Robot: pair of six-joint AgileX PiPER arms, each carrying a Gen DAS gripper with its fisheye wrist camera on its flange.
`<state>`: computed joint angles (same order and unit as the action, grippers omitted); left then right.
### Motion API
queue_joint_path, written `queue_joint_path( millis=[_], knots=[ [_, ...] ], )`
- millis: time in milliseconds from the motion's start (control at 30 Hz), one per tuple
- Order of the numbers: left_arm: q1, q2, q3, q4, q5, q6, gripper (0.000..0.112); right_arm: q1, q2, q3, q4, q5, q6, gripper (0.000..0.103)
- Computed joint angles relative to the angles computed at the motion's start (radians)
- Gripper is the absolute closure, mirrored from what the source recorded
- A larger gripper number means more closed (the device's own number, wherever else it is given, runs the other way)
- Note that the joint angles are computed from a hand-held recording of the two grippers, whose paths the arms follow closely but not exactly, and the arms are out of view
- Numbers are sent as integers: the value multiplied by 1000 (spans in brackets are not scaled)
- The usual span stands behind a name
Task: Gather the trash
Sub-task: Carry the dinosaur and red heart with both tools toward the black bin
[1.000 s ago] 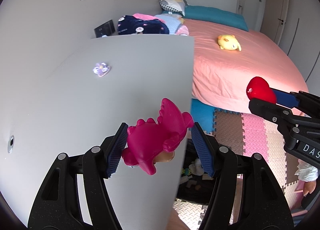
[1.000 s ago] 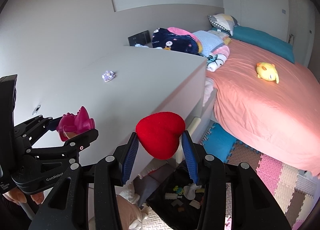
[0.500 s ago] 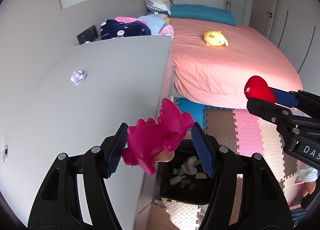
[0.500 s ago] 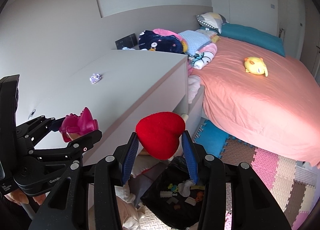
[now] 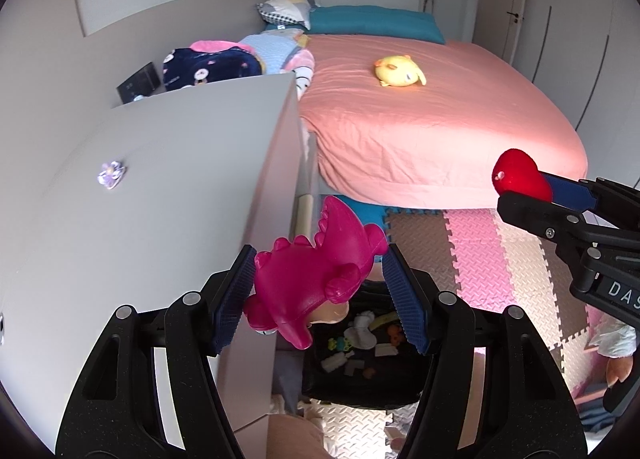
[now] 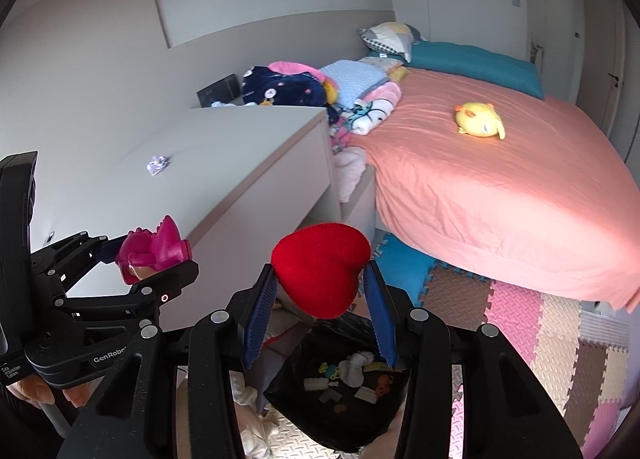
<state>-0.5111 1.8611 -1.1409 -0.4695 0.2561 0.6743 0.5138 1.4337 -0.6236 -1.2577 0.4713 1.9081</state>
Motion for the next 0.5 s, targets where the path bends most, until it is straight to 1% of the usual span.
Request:
queue_joint_path(
  millis=[267, 500],
  knots=[
    [-36, 23, -21, 20, 12, -14, 49, -17, -44, 70, -19, 16, 44, 57],
    [-57, 47, -36, -40, 33, 64, 49, -29, -89, 130, -24, 14, 76, 57]
  ],
)
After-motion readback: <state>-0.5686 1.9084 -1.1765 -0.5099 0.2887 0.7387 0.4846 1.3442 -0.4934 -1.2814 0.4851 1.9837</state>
